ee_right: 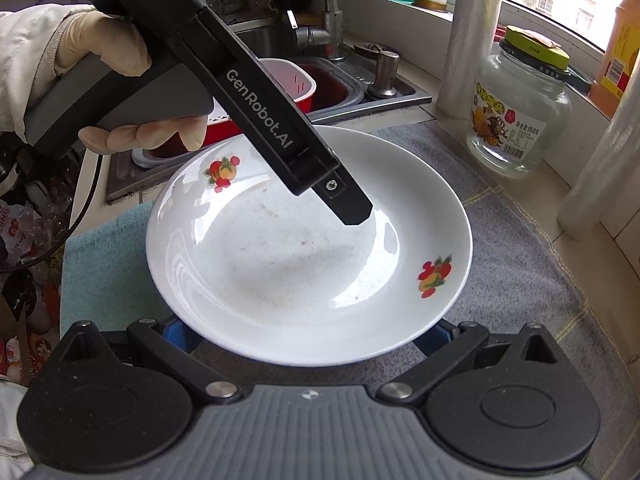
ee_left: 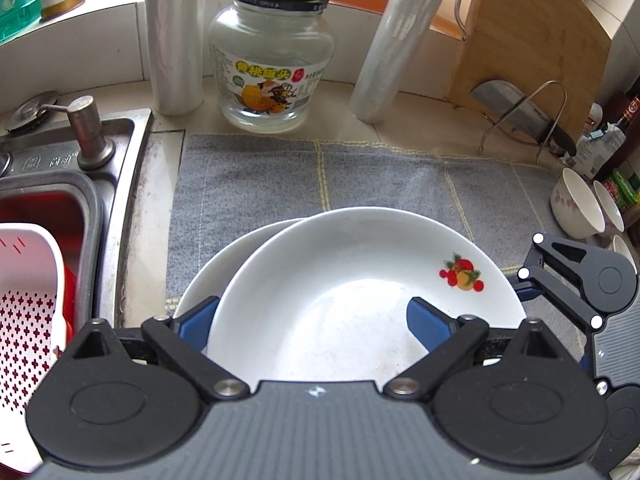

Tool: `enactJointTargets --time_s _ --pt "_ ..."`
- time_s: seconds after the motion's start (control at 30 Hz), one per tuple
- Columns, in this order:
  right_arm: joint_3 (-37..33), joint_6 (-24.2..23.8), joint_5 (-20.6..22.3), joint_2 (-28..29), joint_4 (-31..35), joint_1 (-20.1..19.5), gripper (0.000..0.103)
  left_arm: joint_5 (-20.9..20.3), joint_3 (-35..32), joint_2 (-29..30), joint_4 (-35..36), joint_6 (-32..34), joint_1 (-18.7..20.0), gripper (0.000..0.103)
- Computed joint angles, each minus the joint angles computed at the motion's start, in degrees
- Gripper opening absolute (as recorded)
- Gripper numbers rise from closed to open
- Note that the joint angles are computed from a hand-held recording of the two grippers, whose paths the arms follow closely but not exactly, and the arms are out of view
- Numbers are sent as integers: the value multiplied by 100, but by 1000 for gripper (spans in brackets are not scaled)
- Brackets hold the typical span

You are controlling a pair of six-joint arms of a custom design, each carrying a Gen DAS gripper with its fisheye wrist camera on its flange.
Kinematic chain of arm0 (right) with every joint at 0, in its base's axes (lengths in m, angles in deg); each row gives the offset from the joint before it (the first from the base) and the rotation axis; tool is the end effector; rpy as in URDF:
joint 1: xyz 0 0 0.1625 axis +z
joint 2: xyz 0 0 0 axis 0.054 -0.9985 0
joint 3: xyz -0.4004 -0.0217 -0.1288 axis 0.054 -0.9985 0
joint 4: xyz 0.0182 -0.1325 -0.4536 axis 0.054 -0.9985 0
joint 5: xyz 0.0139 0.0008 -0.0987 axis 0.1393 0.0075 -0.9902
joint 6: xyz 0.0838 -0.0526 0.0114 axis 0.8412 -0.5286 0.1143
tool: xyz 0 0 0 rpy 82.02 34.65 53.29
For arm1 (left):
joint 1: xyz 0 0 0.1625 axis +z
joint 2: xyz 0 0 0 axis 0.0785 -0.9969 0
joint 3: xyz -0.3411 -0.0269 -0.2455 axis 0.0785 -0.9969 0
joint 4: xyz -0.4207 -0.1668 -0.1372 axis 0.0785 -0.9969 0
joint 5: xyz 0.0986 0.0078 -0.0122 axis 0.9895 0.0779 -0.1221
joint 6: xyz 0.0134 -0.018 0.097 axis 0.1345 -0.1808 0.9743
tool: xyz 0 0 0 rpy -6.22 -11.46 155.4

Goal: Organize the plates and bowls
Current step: 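Lower the fruit-decal plate with the left tool onto the plate stack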

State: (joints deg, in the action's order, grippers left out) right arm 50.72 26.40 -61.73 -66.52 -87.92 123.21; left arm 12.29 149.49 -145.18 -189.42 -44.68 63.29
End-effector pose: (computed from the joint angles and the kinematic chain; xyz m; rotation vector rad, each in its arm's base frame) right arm 0.3666 -0.3496 -0.0391 1.0968 -2.4589 0.2601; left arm 0.0098 -0.4327 0.3217 0.8431 2.5970 -0.3187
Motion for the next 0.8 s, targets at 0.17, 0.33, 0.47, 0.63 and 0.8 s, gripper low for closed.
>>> enactJointTargets --time_s 0.17,0.33,0.47,0.63,0.8 --pt "-75 11 -76 43 196 58 103 75 -1 45 -50 -21 27 97" --pt "-127 91 -149 59 360 115 103 44 -8 33 -69 11 54 97" --pt "-142 206 -159 11 495 150 103 146 28 -6 -88 13 -2 97" --pt "-103 241 -137 -56 484 185 103 189 5 -78 -10 -6 -11 97" --pt "-112 236 -123 -18 459 195 103 273 8 -165 34 -6 -50 96"
